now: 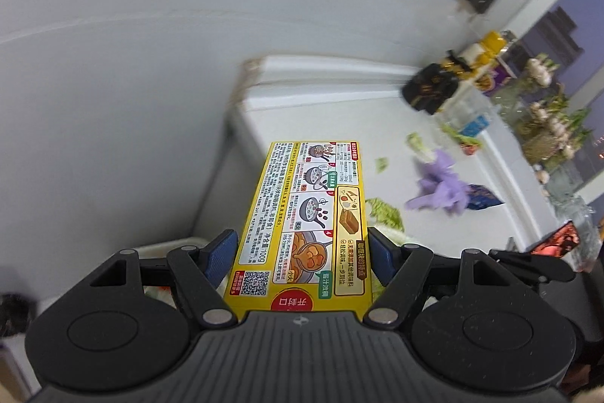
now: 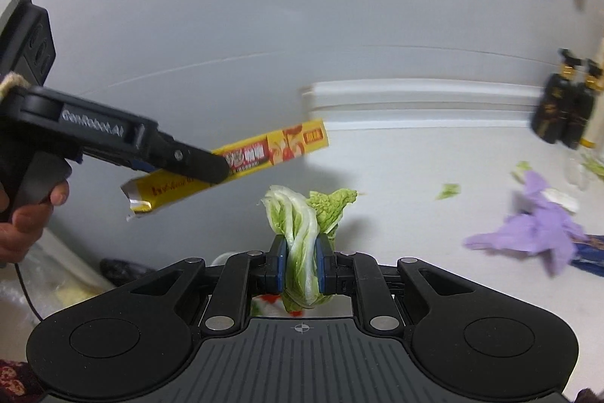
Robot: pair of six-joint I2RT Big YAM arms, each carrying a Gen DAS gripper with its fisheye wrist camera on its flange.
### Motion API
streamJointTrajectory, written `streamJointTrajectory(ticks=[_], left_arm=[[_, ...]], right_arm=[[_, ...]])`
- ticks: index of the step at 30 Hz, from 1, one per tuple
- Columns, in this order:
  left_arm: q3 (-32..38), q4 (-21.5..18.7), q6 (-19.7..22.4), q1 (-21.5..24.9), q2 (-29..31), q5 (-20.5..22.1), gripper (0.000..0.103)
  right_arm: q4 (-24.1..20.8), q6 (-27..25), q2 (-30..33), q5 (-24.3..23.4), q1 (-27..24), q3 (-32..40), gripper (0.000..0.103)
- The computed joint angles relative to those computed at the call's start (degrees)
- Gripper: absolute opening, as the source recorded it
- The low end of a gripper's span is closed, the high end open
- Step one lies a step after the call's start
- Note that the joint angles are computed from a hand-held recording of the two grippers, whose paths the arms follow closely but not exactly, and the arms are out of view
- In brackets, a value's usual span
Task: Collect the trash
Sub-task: 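Carry the yellow box and cabbage leaf over the white bin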
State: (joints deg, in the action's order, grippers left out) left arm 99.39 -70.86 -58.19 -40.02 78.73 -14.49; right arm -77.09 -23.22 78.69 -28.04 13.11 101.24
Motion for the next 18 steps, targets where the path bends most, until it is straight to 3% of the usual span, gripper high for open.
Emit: streamJointTrajectory(ticks=[8, 18], left_arm=[[-9.85, -1.3, -7.35, 0.28, -6.2, 2.48, 0.069], [-22.27, 1.86, -12.44, 1.79, -10.26, 9.7, 0.069]], right_arm=[[-0.97, -0.39, 0.35, 1.6, 6.29, -3.22, 0.014], [2.01, 3.65, -0.42, 8.38, 12.47, -13.33, 0.014]])
